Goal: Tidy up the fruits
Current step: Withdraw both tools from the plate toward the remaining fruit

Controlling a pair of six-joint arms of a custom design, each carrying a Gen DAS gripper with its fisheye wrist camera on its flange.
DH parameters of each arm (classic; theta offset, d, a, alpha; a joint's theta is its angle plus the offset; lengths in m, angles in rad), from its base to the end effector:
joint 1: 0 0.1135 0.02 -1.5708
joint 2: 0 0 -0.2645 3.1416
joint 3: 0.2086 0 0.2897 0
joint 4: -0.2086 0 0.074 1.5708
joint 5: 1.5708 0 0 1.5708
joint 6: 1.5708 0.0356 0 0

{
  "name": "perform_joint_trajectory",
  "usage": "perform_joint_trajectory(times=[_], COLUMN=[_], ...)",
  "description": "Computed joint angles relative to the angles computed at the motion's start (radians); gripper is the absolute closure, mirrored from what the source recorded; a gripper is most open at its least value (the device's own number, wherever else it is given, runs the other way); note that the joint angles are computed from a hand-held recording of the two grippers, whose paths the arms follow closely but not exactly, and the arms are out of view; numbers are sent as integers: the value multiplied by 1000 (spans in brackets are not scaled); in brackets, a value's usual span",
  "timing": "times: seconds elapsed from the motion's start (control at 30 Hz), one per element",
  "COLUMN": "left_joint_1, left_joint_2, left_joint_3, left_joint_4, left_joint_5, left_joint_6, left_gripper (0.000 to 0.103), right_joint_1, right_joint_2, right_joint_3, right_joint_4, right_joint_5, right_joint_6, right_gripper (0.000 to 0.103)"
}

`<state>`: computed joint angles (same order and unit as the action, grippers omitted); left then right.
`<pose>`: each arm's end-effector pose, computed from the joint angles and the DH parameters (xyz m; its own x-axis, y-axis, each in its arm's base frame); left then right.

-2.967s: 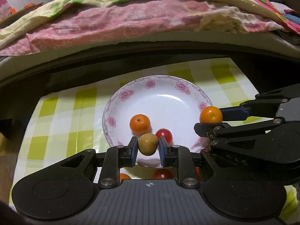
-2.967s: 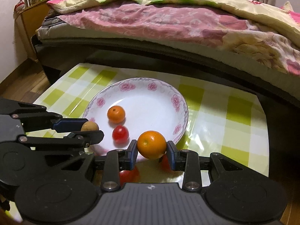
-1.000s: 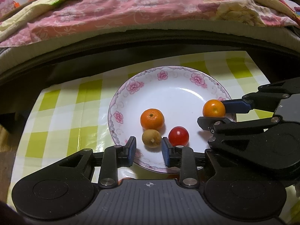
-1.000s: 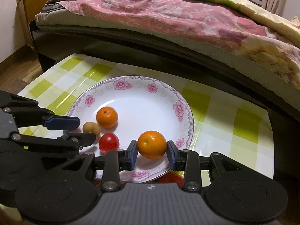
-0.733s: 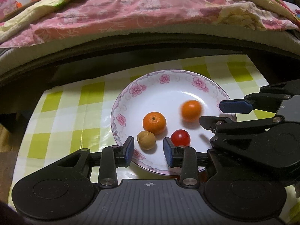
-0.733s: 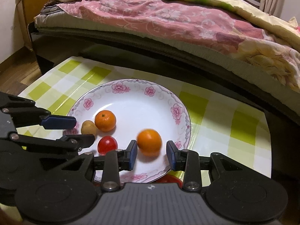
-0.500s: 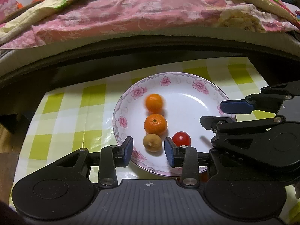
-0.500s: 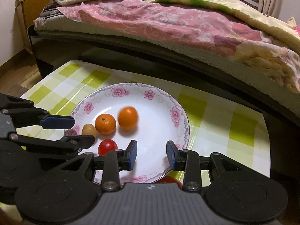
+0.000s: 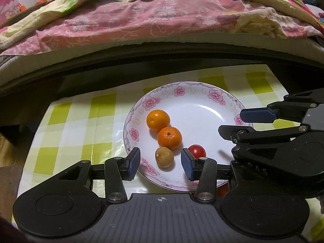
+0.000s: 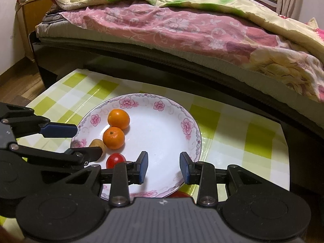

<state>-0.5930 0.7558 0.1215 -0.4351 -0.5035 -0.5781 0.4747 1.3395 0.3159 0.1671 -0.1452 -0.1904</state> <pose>0.1273 -0.0651 0.0830 -0.7714 -0.0573 -0.6337 -0.1485 0.9847 0.0917 0.2019 0.1095 0.0776 -0.5583 -0.4974 -0.6639 -0.6540 0.7563 -0.0166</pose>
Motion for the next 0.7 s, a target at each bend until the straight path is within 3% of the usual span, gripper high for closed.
perform_joint_trajectory(times=[0.7], left_joint_1=[-58], left_joint_2=[-35], left_joint_3=[9], left_joint_4=[-79], left_joint_5=[-13], left_joint_6=[-50], left_gripper=[46], right_joint_1=[-7], right_joint_2=[-43], right_joint_3=[-14], right_joint_4=[-36], right_joint_5=[-6], right_joint_6=[-11], right_gripper=[65])
